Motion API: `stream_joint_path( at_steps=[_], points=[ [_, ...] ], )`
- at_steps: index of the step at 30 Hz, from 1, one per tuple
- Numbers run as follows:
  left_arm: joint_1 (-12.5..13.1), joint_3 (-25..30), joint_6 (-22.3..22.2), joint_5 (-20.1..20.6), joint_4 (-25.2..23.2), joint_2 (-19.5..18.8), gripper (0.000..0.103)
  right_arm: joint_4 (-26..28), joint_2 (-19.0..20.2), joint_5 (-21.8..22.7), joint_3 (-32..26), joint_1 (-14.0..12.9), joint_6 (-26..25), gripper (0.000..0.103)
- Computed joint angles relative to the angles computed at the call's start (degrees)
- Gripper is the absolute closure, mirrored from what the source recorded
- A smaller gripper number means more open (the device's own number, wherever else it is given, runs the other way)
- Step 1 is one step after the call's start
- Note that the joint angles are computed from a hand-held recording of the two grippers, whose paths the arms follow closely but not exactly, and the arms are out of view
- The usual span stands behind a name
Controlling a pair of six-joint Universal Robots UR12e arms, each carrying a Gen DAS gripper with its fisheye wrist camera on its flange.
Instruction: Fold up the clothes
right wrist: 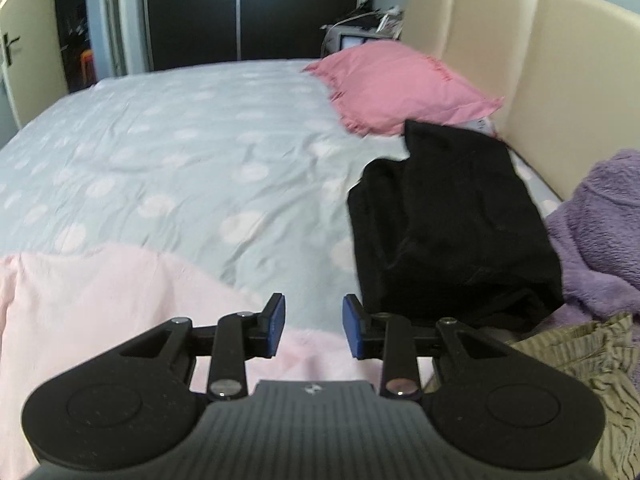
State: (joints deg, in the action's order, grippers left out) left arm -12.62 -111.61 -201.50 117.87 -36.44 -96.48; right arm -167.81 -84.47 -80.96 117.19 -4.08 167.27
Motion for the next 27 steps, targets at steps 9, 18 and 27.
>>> stream_joint_path(
  at_steps=[9, 18, 27],
  points=[
    [-2.2, -4.2, 7.1, -1.8, 15.3, 0.0, 0.081, 7.2, -0.6, 3.9, 0.0, 0.3, -1.6, 0.067],
    [-8.1, -6.4, 12.9, -8.0, 15.3, 3.1, 0.076, 16.7, -6.1, 10.6, 4.1, -0.4, -10.6, 0.070],
    [-12.8, -8.7, 16.1, -15.5, 8.0, 4.8, 0.076, 34.2, -14.2, 12.3, 11.4, -3.3, -20.9, 0.080]
  ],
)
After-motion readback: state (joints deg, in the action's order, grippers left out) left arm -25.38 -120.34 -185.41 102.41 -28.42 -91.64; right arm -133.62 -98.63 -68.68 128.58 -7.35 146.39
